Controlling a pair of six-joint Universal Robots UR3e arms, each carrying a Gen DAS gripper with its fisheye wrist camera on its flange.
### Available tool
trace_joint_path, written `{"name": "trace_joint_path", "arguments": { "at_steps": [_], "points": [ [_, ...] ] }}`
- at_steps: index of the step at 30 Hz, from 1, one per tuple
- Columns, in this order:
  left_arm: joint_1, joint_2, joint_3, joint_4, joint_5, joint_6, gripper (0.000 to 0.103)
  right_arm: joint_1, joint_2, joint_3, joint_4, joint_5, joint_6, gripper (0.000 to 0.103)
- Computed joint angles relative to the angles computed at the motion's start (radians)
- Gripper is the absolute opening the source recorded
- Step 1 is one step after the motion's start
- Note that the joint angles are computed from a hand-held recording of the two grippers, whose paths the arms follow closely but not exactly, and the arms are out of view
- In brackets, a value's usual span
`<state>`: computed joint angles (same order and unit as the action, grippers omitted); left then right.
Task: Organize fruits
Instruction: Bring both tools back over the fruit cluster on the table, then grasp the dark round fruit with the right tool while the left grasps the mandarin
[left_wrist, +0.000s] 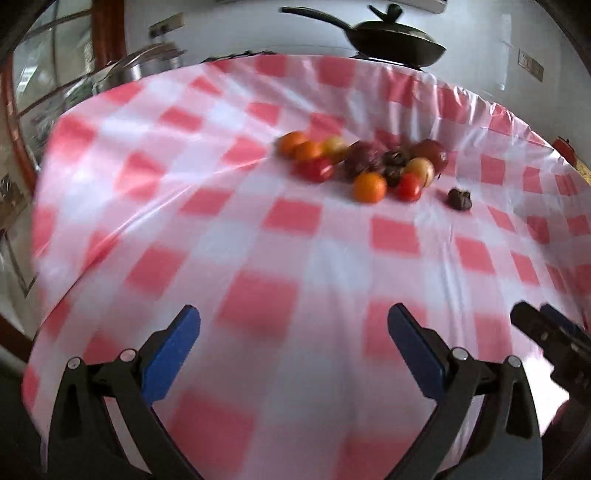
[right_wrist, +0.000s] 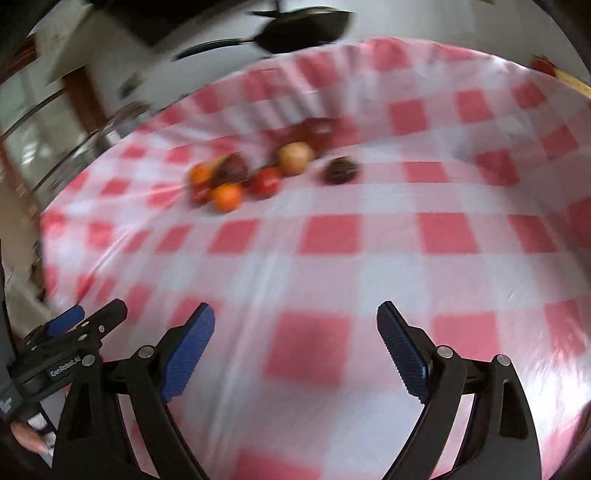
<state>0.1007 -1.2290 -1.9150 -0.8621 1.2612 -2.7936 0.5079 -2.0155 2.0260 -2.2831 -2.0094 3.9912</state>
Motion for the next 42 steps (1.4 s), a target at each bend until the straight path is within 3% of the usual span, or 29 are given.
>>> {"name": "trace_joint_path", "arguments": {
  "at_steps": [4,9,17,24,26,34,38,39,42],
  "points": [
    [-0.213,-0.286,0.153,0.179,0.123,-0.172,0.102,-0.178,-0.046,0.039,-0.019,0.071,-0.069,0.087],
    [-0.261,-0.462,0.313,0.165,0.145,-0.265,0.102,-0.290,0.014,0.047,-0.053,0.092,-0.097,0.087],
    [-0.181,-0.459,0.296,0.162,-0.005,-0.283,0.102,-0.429,0.119,-0.003,-0.125,0.184,-0.203,0.087],
    [-0.161,-0.436,0.274,0.157,-0.062,-0.246,0.102,-0.677,0.040,0.094,-0.221,0.461,-0.299,0.087],
    [-0.156,-0.434,0.273,0.150,-0.074,-0.241,0.102,-0.706,0.041,0.097,-0.229,0.482,-0.311,0.086],
    [-0.137,-0.422,0.256,0.158,-0.110,-0.227,0.102,-0.569,0.322,-0.138,-0.252,0.298,-0.397,0.076],
    [-0.132,-0.423,0.256,0.158,-0.112,-0.234,0.102,-0.552,0.464,-0.300,-0.140,0.276,-0.433,0.061],
    [-0.132,-0.424,0.257,0.158,-0.112,-0.235,0.102,-0.541,0.475,-0.312,-0.135,0.256,-0.441,0.043],
    [-0.132,-0.424,0.258,0.159,-0.106,-0.237,0.102,-0.523,0.441,-0.271,-0.155,0.232,-0.425,0.042]
  ]
}}
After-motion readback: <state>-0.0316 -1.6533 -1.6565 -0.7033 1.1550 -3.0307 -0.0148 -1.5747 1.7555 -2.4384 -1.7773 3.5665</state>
